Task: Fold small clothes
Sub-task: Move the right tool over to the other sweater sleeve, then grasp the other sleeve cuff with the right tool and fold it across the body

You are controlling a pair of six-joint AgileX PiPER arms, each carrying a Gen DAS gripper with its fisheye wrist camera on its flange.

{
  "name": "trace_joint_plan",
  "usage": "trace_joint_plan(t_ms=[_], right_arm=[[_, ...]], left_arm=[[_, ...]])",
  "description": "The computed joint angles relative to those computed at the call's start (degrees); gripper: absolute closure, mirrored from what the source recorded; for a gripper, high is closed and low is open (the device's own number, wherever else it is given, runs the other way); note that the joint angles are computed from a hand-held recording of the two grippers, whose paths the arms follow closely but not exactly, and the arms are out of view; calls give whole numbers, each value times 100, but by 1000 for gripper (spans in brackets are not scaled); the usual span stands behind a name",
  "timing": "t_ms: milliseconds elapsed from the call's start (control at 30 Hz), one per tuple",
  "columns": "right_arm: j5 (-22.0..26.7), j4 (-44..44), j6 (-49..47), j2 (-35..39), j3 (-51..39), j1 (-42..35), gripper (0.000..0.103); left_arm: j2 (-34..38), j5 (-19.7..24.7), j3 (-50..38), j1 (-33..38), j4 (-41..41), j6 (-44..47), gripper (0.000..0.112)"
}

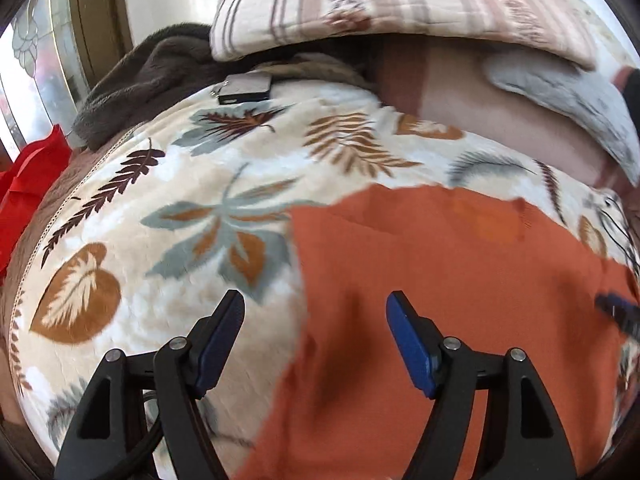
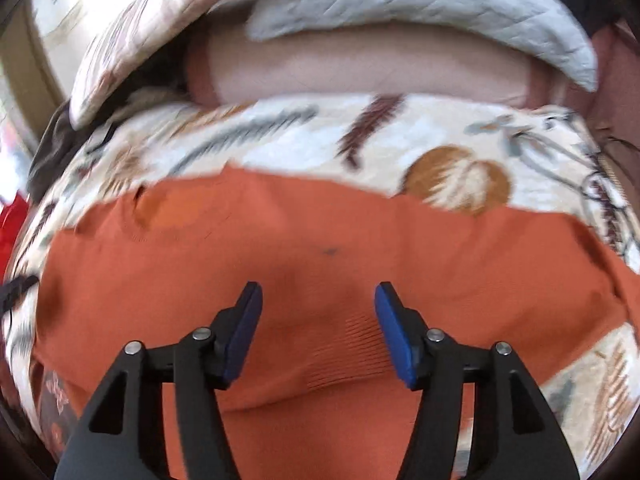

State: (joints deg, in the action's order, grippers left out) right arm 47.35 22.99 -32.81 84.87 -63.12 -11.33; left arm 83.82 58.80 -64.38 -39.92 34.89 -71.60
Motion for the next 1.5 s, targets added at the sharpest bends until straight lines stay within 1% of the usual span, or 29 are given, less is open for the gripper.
trace_joint_plan(t_ms=[67, 167, 233, 267, 300, 333, 367, 400, 467, 567, 600, 633, 667, 700, 733, 767, 800, 833, 867, 900, 933, 967, 1000, 1067, 1167, 1300, 1333, 1400, 1500], right_arm=[[0, -22, 10, 58, 100, 121, 43], [-96, 35, -41, 135, 209, 343, 43], [-239, -59, -70, 168, 336, 499, 43], [-282, -100, -92, 221, 369, 545, 43], [-350, -154, -113, 266, 430, 581, 43], [-470, -202, -140, 281, 504, 621, 43], [-583, -229, -177, 247, 564, 656, 43], [-640, -308, -129, 230, 570, 709, 43], [-661, -279, -61, 118, 574, 703, 43], [-808, -207, -197, -18, 644, 742, 43], [-854, -320, -132, 36, 645, 792, 43], [-870, -410, -98, 202, 644, 816, 42], [-1113, -275, -294, 246, 784, 832, 40], [-1128, -336, -307, 237, 777, 851, 39], [-997, -379, -250, 225, 704, 834, 39], [-879, -238, -419, 235, 659, 761, 39], [-532, 133, -647, 123, 522, 486, 39], [-373, 276, -758, 35, 468, 308, 39], [-239, 299, -778, -49, 386, 122, 39], [-226, 352, -846, -46, 390, 95, 39], [-78, 388, -933, -111, 283, -160, 39], [127, 383, -986, -141, 56, -645, 39], [244, 392, -1000, -92, -105, -943, 39], [380, 444, -997, 51, -410, -1520, 39], [543, 391, -812, 399, -995, -2301, 39], [956, 309, -745, 1059, -1953, -3133, 39], [987, 222, -778, 1187, -2134, -3253, 39], [878, -52, -989, 1433, -2448, -3517, 39], [670, -405, -1276, 1869, -2902, -3746, 39]], left_arm=[[332, -87, -215, 366, -120, 403, 38], [711, -502, -326, 842, -437, 906, 39], [893, -793, -309, 989, -646, 1045, 55], [890, -1072, -218, 1035, -809, 1172, 83], [869, -1193, -198, 983, -833, 1171, 99], [939, -1085, -287, 840, -628, 1102, 99], [1042, -789, -469, 683, -437, 1081, 101], [1062, -622, -554, 545, -217, 993, 101], [967, -364, -573, 371, 218, 681, 101], [861, -195, -475, 434, 504, 441, 101], [849, -249, -394, 538, 437, 471, 101], [838, -418, -276, 666, 272, 582, 101], [912, -426, -265, 694, 219, 677, 100], [1044, -337, -287, 605, 304, 714, 100], [1079, -215, -292, 468, 482, 653, 99], [1129, -30, -355, 327, 638, 596, 94], [1103, 243, -478, 165, 761, 514, 93], [994, 315, -473, 55, 887, 359, 93], [845, 439, -485, -103, 1089, 142, 84], [753, 631, -546, -280, 1294, -39, 70], [686, 765, -585, -428, 1437, -152, 63], [648, 863, -647, -584, 1547, -242, 55], [626, 902, -702, -738, 1591, -307, 55], [711, 792, -886, -946, 1400, -219, 55], [1101, 539, -1256, -1253, 1045, -73, 55], [2096, 336, -2267, -1565, 571, 424, 55], [2311, 329, -2522, -1624, 474, 534, 55], [2782, 284, -3100, -1687, 191, 869, 55], [3646, 457, -4168, -1746, -230, 1422, 55]])
